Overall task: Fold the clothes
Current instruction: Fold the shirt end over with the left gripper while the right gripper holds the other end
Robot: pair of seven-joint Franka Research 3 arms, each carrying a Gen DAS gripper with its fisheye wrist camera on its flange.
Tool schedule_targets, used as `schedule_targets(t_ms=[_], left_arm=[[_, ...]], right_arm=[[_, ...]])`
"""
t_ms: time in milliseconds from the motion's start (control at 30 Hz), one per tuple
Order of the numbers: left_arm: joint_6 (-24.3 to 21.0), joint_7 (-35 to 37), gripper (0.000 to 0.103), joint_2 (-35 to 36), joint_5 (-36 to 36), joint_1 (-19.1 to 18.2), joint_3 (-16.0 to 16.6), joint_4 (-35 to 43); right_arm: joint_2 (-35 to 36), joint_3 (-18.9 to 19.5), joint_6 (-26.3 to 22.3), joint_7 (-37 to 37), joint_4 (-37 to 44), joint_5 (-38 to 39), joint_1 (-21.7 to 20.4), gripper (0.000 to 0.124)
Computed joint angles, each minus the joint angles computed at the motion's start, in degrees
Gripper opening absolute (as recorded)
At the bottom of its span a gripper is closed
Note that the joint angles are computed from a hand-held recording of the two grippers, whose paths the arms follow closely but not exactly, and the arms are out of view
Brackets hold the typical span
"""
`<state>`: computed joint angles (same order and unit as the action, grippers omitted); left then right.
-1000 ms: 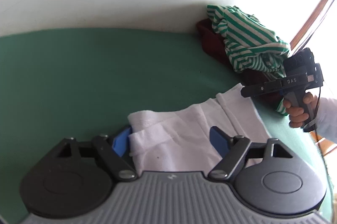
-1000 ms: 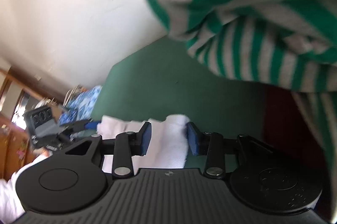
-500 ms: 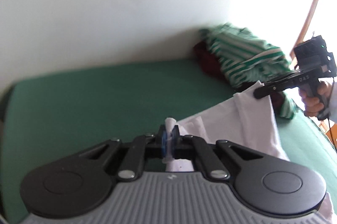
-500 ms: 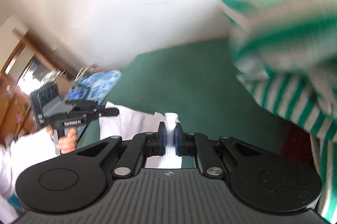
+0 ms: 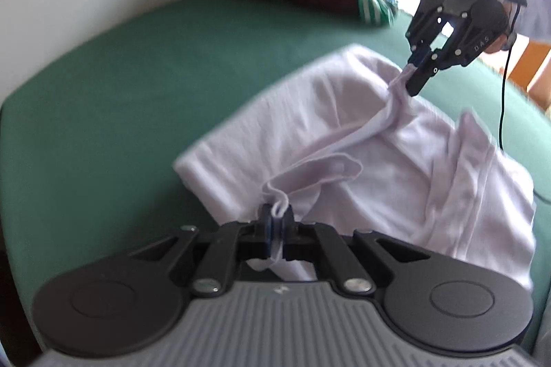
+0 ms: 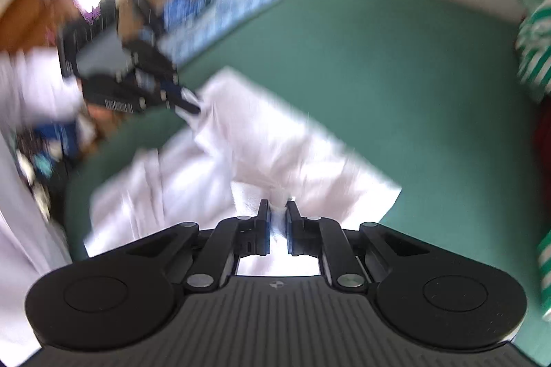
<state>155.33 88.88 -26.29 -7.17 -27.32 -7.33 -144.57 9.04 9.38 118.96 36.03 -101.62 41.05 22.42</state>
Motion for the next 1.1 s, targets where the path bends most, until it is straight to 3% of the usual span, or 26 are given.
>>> schedule_targets(t_ms=[67,133,200,267,333,400,467,500,600,667,800,900,967,1000,1033,1100], left_arm=[[0.0,-0.8,0.003,-1.1,0.3,-0.1,-0.6,-1.1],[-2.9,0.0,0.003,-1.7,-0.6,-1.0,0.5,0.0],[-5.6,0.8,0.006,-2.4,-1.7,-1.4,1.1,1.1],[-4.8,1.4,0.019,-4.2,-3.3,-1.8,1.5,0.6],[-3.0,1.7,0.042,-5.6,-5.2,-2.5,2.2,0.3],[-1.1,1.7,0.046,-4.9,-6.8,-3.3,2.9,0.6],[-0.4,1.9,0.041,-2.2,-8.7,-4.3,3.5,1.5],[-0.6,2.2,0.033,-0.6,-10.0,-4.8,3.9,2.0],[-1.3,3.7,0.02,3.8,-14.6,-5.4,4.0,3.5],[-0.1,4.2,0.021,2.2,-16.1,-5.5,2.7,1.8],[-4.7,7.1,0.025,0.2,-17.8,-6.7,2.1,1.6],[-5.2,4.3,0.03,-0.6,-15.1,-4.2,-0.3,1.1],[-1.3,1.7,0.031,-1.8,-16.1,-3.6,-0.1,-0.2],[1.1,-0.9,0.037,-2.7,-15.0,-2.3,-1.0,-1.2],[2.8,-5.1,0.053,-3.5,-12.2,0.3,-2.9,-2.0],[2.7,-13.5,0.056,-4.6,-6.6,5.6,-6.6,-3.0]], right_arm=[[-2.7,0.1,3.3,-2.3,-4.8,1.2,0.2,0.014],[-3.2,-0.3,2.4,0.6,-5.2,1.8,0.2,0.033],[-4.1,-0.2,2.5,3.9,-5.0,2.6,0.5,0.036],[-6.5,0.0,4.0,3.0,-7.2,6.7,0.8,0.037],[-8.5,-0.1,6.3,1.2,-9.9,13.3,1.1,0.038],[-9.7,0.0,11.2,0.5,-12.3,18.1,1.9,0.037],[-8.9,1.1,18.9,2.4,-13.9,17.1,3.8,0.037],[-8.3,1.5,21.8,3.9,-14.3,15.9,4.6,0.034],[-7.6,2.2,26.6,5.1,-16.3,16.4,6.1,0.029],[-8.8,1.6,25.4,4.5,-18.2,15.6,5.9,0.029],[-12.7,0.7,23.7,3.3,-21.6,11.1,6.0,0.029],[-13.3,0.5,24.3,6.2,-21.9,9.3,6.4,0.028],[-13.9,0.1,25.4,4.1,-22.7,13.9,7.0,0.029],[-13.8,0.2,25.7,3.3,-22.8,15.9,7.4,0.028],[-13.5,0.4,25.9,3.9,-22.7,15.0,7.6,0.028],[-12.8,1.8,28.9,8.9,-23.0,6.4,8.1,0.027]])
